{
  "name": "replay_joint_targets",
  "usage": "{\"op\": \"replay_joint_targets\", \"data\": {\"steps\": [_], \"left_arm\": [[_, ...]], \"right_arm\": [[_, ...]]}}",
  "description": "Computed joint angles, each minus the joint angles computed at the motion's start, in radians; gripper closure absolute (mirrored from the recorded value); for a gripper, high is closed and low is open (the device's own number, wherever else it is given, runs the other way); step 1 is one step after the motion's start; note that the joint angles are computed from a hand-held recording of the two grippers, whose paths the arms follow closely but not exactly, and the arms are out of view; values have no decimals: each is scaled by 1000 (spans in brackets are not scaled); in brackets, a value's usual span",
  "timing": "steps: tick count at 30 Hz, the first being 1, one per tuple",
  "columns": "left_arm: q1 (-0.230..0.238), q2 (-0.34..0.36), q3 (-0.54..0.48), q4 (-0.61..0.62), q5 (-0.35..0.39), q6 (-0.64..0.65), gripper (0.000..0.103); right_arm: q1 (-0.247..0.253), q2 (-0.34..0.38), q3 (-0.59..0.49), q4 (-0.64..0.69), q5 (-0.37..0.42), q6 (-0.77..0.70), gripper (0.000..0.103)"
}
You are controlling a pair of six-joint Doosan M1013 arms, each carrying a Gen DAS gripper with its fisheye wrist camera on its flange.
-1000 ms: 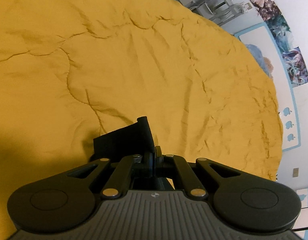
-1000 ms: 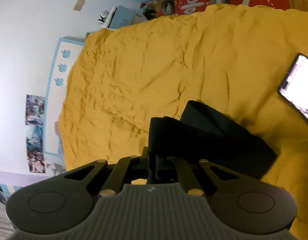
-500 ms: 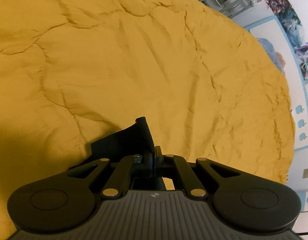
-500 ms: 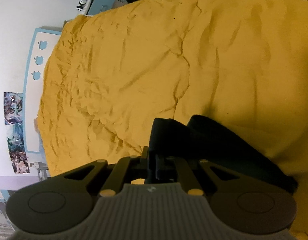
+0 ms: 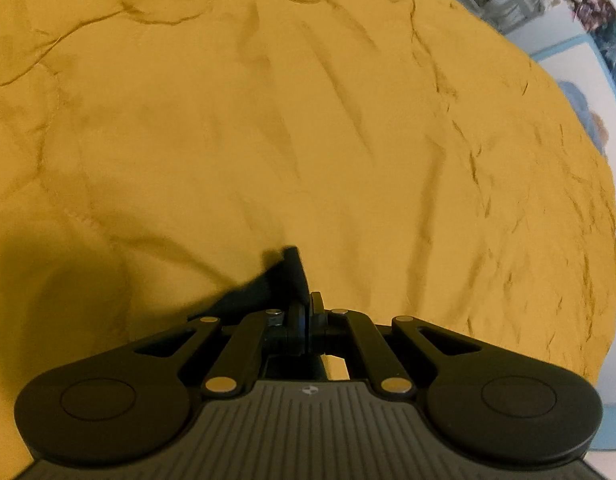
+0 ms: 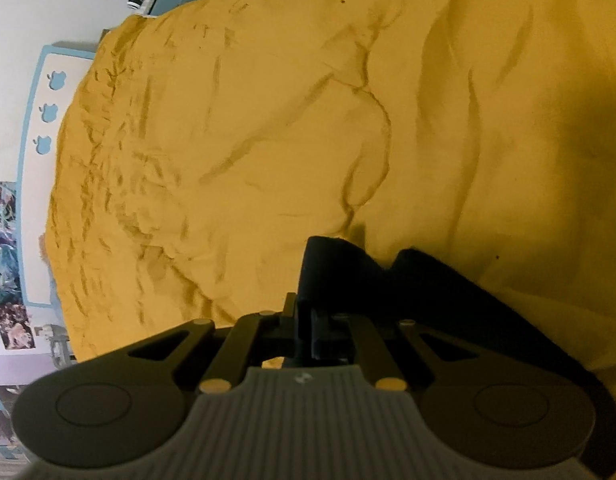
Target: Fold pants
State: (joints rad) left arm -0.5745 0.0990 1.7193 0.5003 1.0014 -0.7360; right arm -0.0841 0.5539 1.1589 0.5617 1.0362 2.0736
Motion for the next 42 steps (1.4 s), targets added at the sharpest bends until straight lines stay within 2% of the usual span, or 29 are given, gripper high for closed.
{"op": "replay_joint_targets", "data": {"steps": [2, 4, 5, 6, 7, 8, 9, 10, 11, 12, 14, 16, 17, 19, 20, 22, 24, 25, 27, 29, 32, 35, 37, 40, 41, 42], "left_arm": [[-9, -4, 13, 68, -4, -74, 102], [-28, -19, 43, 184, -15, -193, 99], [-31, -25, 52, 212, -17, -216, 93], [-30, -30, 54, 214, -11, -213, 80], [-32, -33, 52, 208, 16, -201, 73], [-39, -31, 39, 202, 76, -189, 70], [-55, -28, 25, 218, 164, -196, 69], [-71, -22, 10, 236, 243, -202, 67], [-82, -16, -4, 242, 304, -196, 59], [-92, -8, -21, 242, 357, -172, 56], [-106, 14, -64, 244, 409, -49, 56], [-132, 54, -117, 299, 388, 170, 56], [-146, 72, -139, 327, 355, 277, 55], [-167, 107, -179, 352, 213, 473, 51], [-174, 125, -198, 344, 109, 566, 48], [-180, 174, -251, 269, -79, 767, 45], [-182, 234, -323, 135, -185, 998, 42], [-183, 270, -366, 57, -219, 1126, 42], [-198, 346, -461, -45, -234, 1356, 42], [-209, 412, -548, -109, -205, 1527, 42], [-211, 486, -643, -211, -161, 1673, 42], [-209, 527, -693, -242, -124, 1720, 42], [-213, 544, -713, -229, -94, 1712, 42], [-205, 581, -768, -252, -52, 1702, 41], [-203, 581, -769, -252, -51, 1697, 41], [-204, 578, -765, -247, -53, 1689, 41]], "right_arm": [[1, -2, 4, -13, 5, -57, 103], [3, 2, -11, -23, 39, -175, 99], [3, 5, -20, -22, 58, -229, 90], [2, 1, -21, -22, 64, -282, 86], [3, -9, -19, -41, 63, -317, 85], [4, -16, -19, -60, 57, -339, 84], [7, -32, -9, -90, 33, -369, 73], [13, -52, 5, -134, -4, -400, 68], [18, -72, 21, -172, -46, -436, 67], [20, -88, 35, -189, -71, -472, 67], [23, -115, 55, -198, -104, -572, 67], [31, -126, 58, -215, -97, -681, 67], [36, -128, 54, -233, -84, -731, 66], [45, -136, 61, -279, -63, -779, 65], [49, -137, 59, -304, -50, -780, 64], [51, -162, 95, -342, -52, -776, 61], [46, -191, 137, -353, -62, -761, 52], [40, -206, 159, -353, -65, -752, 51], [31, -236, 206, -337, -87, -756, 51], [13, -262, 243, -314, -108, -781, 51], [-12, -273, 267, -305, -103, -788, 51], [-48, -272, 283, -200, -89, -838, 53], [-70, -271, 301, -90, -104, -918, 59], [-82, -257, 297, -36, -71, -945, 77], [-86, -257, 298, -21, -66, -968, 91], [-91, -262, 302, -1, -68, -995, 97]]}}
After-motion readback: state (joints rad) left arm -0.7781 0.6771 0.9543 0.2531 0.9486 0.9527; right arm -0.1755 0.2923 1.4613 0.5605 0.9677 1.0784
